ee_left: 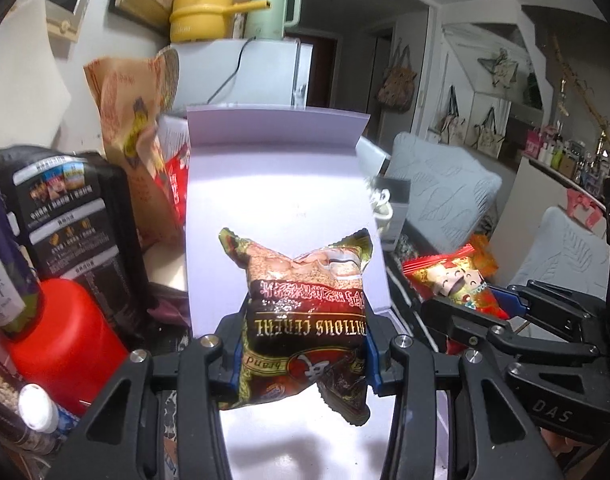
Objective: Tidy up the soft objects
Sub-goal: 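Carry the cereal bag and red packet with both grippers over the lavender box, then open both grippers to drop the cereal bag and red packet into the box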
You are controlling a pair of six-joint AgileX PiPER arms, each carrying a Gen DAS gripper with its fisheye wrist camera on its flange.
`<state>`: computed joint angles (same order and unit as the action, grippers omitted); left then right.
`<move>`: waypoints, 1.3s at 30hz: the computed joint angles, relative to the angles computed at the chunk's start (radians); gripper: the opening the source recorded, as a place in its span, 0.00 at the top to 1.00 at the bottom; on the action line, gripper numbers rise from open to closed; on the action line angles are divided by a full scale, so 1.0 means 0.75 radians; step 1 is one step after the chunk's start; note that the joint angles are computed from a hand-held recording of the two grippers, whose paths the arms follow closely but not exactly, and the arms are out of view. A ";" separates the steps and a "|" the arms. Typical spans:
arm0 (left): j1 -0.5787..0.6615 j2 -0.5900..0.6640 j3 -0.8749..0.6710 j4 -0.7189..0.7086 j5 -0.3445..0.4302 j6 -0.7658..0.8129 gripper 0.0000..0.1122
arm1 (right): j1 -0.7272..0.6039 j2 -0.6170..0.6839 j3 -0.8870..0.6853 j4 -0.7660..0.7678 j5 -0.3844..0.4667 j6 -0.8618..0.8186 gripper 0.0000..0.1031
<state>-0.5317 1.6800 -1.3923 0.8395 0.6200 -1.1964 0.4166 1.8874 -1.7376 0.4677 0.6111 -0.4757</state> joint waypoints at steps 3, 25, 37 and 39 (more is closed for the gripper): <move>0.023 0.039 -0.026 -0.077 0.006 0.071 0.61 | 0.008 0.074 -0.085 -0.071 0.060 0.067 0.66; 0.095 0.230 -0.199 -0.493 0.201 0.449 0.61 | 0.028 0.421 -0.545 -0.311 0.526 0.362 0.66; 0.083 0.270 -0.293 -0.511 0.307 0.479 0.58 | 0.055 0.438 -0.610 -0.448 0.572 0.467 0.54; 0.067 0.261 -0.301 -0.475 0.331 0.458 0.58 | 0.056 0.428 -0.598 -0.466 0.570 0.481 0.54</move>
